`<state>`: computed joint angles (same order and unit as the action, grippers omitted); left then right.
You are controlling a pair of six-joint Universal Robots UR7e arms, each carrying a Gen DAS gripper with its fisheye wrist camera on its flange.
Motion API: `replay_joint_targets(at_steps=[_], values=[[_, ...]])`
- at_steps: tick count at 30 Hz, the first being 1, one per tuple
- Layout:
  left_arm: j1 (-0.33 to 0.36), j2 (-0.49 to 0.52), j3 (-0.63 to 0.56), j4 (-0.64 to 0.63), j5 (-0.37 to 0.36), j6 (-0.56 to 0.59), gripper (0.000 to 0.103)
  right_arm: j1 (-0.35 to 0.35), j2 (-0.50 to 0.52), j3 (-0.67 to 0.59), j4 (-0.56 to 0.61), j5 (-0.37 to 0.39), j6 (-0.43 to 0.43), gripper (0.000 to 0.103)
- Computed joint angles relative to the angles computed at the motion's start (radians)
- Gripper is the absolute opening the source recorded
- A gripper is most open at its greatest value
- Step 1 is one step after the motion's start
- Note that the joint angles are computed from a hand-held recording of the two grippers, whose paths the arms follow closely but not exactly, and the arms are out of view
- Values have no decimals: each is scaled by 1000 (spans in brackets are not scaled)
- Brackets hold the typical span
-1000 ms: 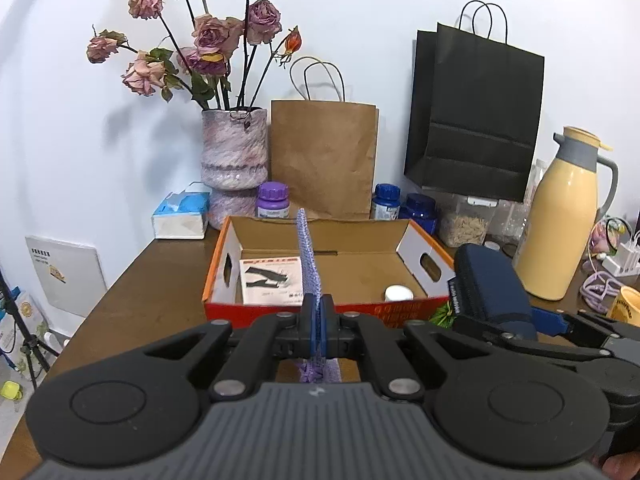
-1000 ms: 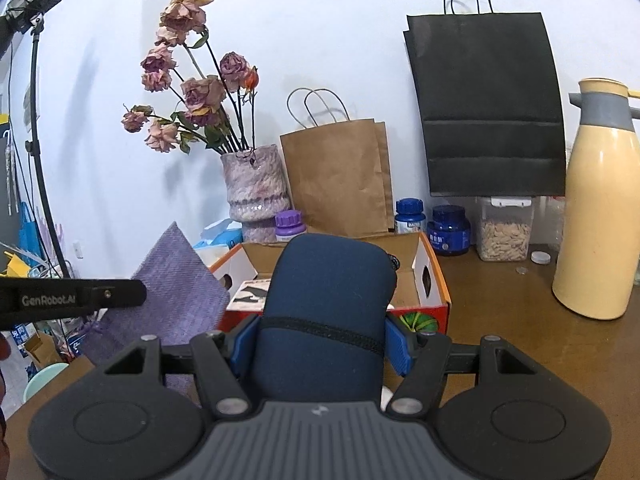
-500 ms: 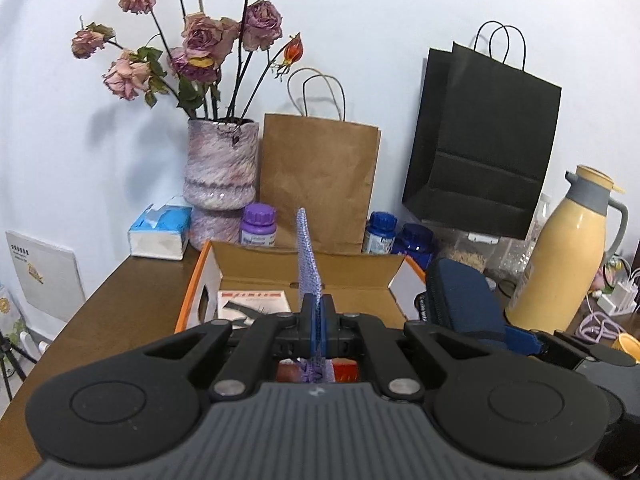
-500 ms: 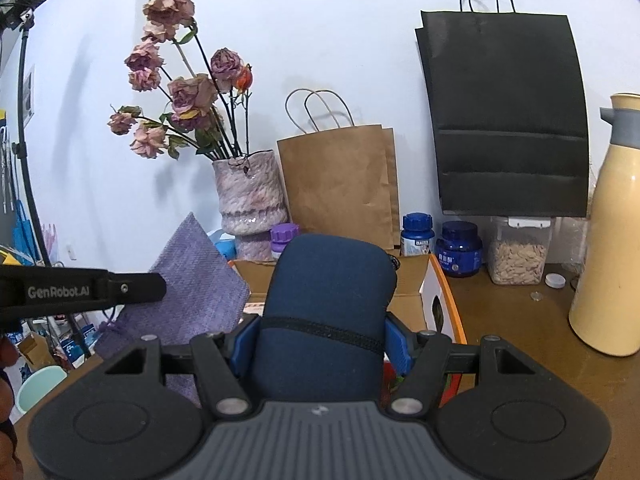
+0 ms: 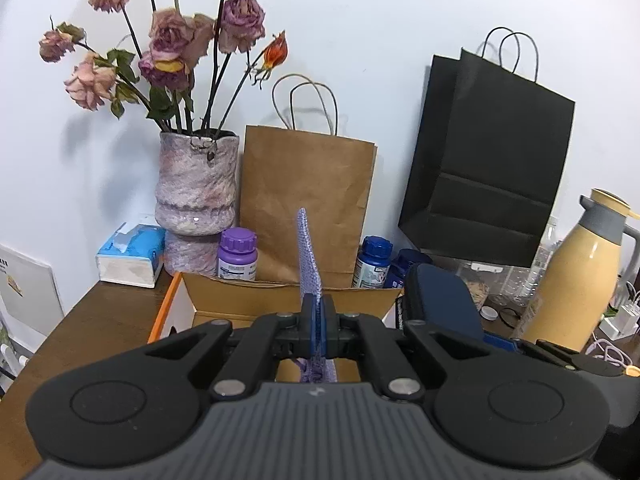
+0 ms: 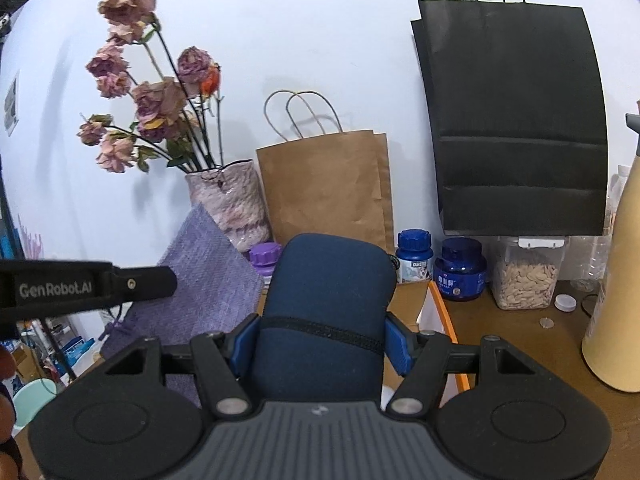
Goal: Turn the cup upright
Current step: 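Carry the pouch and navy case over the red box with both tools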
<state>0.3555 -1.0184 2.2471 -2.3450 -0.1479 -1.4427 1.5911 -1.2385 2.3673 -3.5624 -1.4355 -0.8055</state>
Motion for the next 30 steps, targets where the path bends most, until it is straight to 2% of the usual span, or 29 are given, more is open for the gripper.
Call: replay_joint_targets(at_steps=[6,11,16,22,30], values=[[69,89,10,-470,5,359,3,13,61,-71,12,-23,14,63],[120,142,11,-715,-18,526,3,14,98,-116,36,-41,17,63],[163,138,3,-705,-47,535,3,11,133,-143,56,-45,7,63],[200,120,-12,-538,-65,429,3,5,160,-153,41,-53,5,63],[225,108,-33,-390,-83,352,4,4,189,-175,52,-86,14,64]])
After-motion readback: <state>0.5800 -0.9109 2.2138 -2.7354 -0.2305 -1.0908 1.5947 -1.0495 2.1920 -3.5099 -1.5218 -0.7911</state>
